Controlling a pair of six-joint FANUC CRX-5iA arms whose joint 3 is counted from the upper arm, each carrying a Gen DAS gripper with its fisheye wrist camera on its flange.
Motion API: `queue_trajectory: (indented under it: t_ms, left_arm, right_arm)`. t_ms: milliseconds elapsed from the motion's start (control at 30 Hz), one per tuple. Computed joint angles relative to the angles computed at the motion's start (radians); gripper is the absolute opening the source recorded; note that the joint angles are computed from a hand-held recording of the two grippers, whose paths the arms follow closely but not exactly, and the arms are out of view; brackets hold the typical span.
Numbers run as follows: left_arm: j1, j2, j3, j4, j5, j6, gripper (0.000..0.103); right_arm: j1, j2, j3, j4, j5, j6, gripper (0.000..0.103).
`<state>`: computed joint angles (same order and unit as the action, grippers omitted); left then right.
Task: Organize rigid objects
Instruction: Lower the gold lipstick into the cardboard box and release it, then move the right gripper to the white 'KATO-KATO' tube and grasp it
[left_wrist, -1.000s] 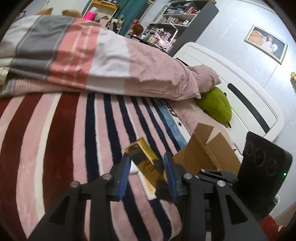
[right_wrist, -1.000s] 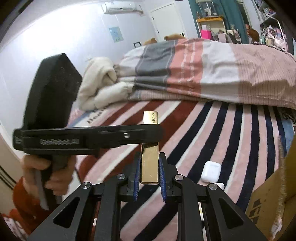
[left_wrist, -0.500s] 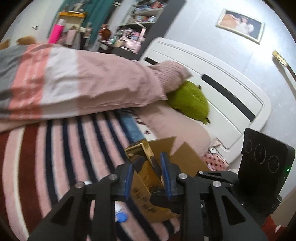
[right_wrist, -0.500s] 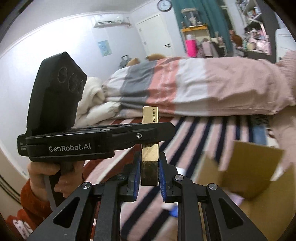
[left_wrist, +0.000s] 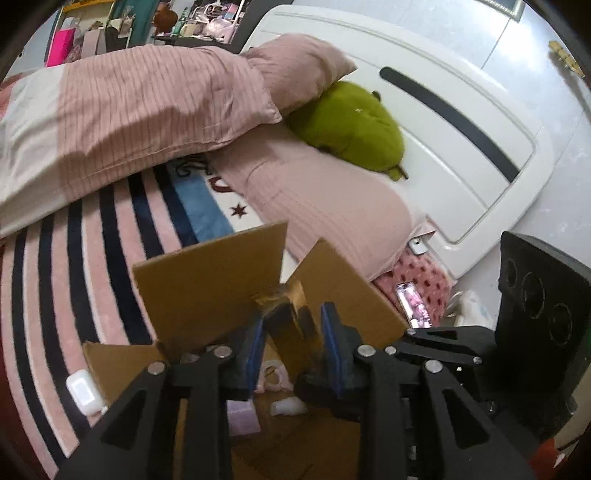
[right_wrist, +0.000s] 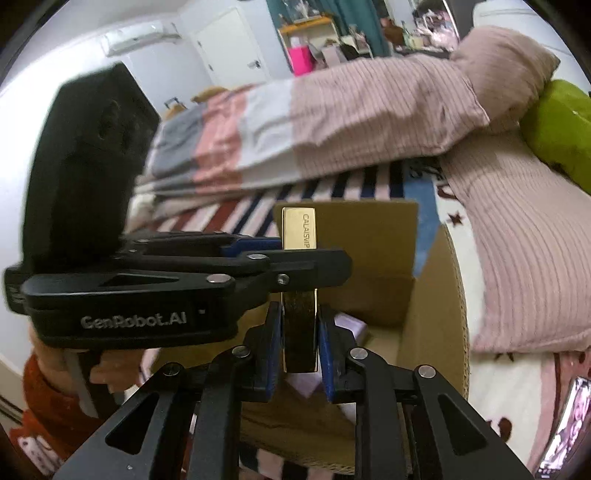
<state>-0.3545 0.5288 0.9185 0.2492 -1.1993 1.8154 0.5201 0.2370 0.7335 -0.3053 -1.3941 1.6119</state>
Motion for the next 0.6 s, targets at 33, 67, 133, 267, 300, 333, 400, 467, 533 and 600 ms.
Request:
queue_trajectory:
  t_ms: [33, 67, 133, 267, 300, 333, 400, 467, 533, 600]
  left_arm:
    - [-0.002, -0.009, -0.008, -0.01, 0.004, 0.001, 0.053]
    - [-0.002, -0.035, -0.038, -0.027, 0.023, 0.004, 0.062]
    - [0.001, -0.086, -0.09, -0.058, 0.058, 0.004, 0.073]
    - [0.02, -0.212, -0.203, -0.123, 0.099, 0.023, 0.078]
    - [0.027, -0.236, -0.226, -0.137, 0.106, 0.029, 0.079]
    - [0.037, -0.285, -0.271, -0.163, 0.118, 0.044, 0.08]
    - [0.052, -0.356, -0.334, -0.219, 0.127, 0.075, 0.081]
    - [0.064, -0.425, -0.392, -0.286, 0.125, 0.11, 0.083]
    - [0.08, -0.493, -0.458, -0.345, 0.122, 0.142, 0.083]
    - [0.102, -0.561, -0.538, -0.383, 0.125, 0.17, 0.083]
  right_arm:
    - [-0.002, 0.0, 0.0, 0.001, 0.001, 0.004, 0.026]
    - [-0.001, -0.005, -0.009, 0.002, 0.01, 0.01, 0.027]
    - [0.009, -0.018, -0.023, 0.018, 0.024, 0.015, 0.028]
    - [0.033, -0.044, -0.032, 0.01, 0.044, 0.033, 0.028]
    - [0.045, -0.055, -0.037, -0.002, 0.056, 0.044, 0.028]
    - [0.059, -0.069, -0.046, -0.014, 0.068, 0.059, 0.028]
    - [0.092, -0.082, -0.045, -0.039, 0.071, 0.092, 0.028]
    - [0.135, -0.089, -0.045, -0.049, 0.076, 0.116, 0.028]
    - [0.193, -0.082, -0.036, -0.054, 0.065, 0.139, 0.028]
    - [0.246, -0.072, -0.043, -0.038, 0.062, 0.149, 0.028]
